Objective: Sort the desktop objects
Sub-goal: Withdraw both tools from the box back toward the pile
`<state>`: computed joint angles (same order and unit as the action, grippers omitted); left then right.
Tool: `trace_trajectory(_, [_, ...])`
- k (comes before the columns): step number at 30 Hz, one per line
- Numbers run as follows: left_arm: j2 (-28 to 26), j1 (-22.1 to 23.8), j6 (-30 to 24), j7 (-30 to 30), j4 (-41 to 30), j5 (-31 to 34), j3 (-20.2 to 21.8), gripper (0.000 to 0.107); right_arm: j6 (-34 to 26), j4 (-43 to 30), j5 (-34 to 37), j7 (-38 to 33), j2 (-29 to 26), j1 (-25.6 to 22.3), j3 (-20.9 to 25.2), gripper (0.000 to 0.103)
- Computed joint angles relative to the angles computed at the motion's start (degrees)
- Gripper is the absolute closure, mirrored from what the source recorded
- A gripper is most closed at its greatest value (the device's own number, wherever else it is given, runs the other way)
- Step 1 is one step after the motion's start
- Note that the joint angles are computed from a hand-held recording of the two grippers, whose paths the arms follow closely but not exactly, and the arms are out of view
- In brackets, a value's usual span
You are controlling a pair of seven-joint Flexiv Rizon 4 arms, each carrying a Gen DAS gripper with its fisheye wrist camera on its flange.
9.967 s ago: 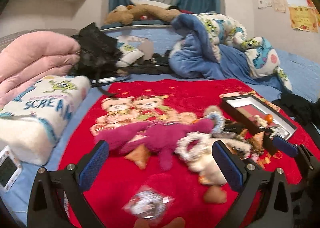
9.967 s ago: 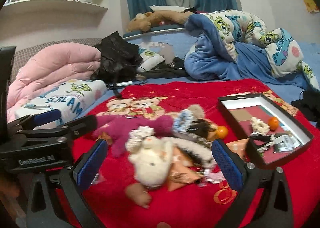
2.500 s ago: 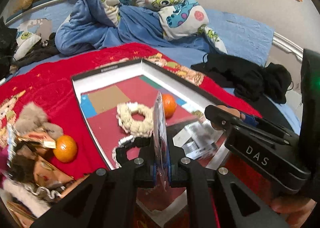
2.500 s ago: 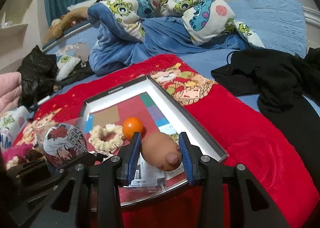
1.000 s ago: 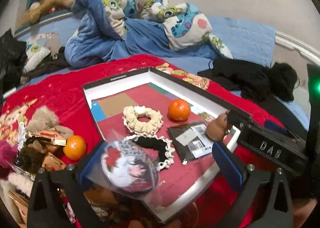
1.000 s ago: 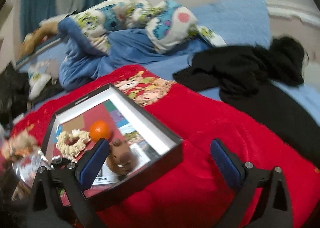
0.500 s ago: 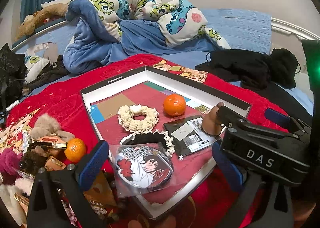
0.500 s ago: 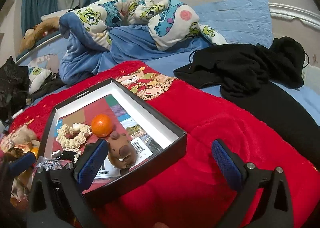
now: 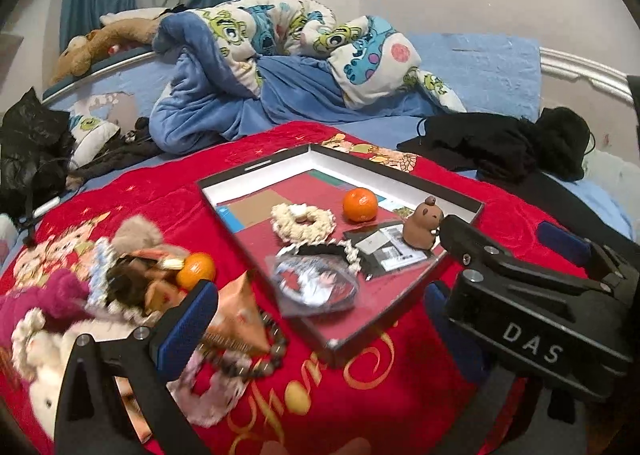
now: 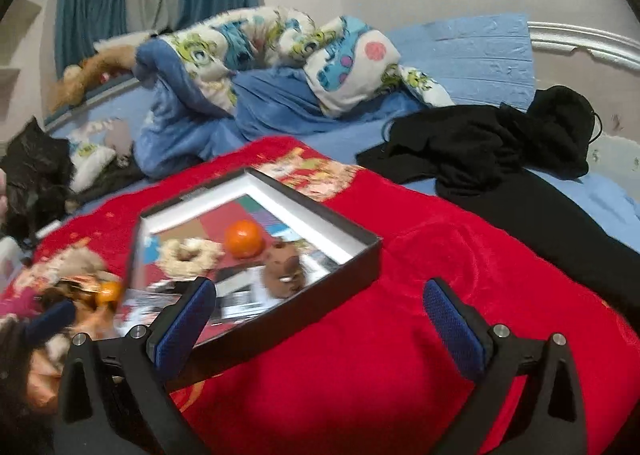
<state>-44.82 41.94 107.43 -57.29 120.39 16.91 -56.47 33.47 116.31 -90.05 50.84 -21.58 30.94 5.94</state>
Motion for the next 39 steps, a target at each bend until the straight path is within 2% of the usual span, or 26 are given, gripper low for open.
trace_trajectory(5, [0.0,6.4,-0.8,-0.5,3.4,0.5,-3.3,0.004,0.1,-1.4,-2.2,0.3,-0.7,1.9,0.6,0.0])
trace_trajectory(8, [0.2,9.5,0.6,0.0,5.1,1.5,-3.6,0.004,-0.6,-3.0,-1.8,-1.0,-1.8,3.5,0.8,0.0])
trace_trajectory(11, [-0.4,13.3,-0.4,0.6,6.0,2.3,-4.7,0.004,-2.8,-5.6,0.0,-6.5,-3.5,6.1,0.7,0.0])
trace_trajectory(17, [-2.1,20.9,-3.5,1.2,6.6,-0.1,-7.8,0.004,-9.3,-11.5,5.0,-20.0,-6.6,11.7,-0.2,0.0])
trace_trajectory(21, [-3.2,24.6,-5.3,1.7,5.8,-2.2,-9.6,0.004,-11.7,-14.9,5.9,-24.4,-7.9,14.6,-1.0,0.0])
trace_trajectory(27, [-0.8,27.2,-6.1,2.5,3.6,-4.4,-8.0,0.004,-2.9,-18.0,-0.6,-19.3,-8.7,14.3,-2.4,0.0])
trace_trajectory(32, [-1.0,30.8,-7.9,4.9,2.2,-5.8,-8.3,0.004,0.1,-23.8,-0.5,-21.8,-12.3,15.7,-3.9,0.0])
trace_trajectory(39, [1.4,30.7,-6.4,7.1,0.7,-6.8,-3.2,0.004,7.1,-30.3,0.4,-23.3,-17.4,17.2,-6.9,0.0])
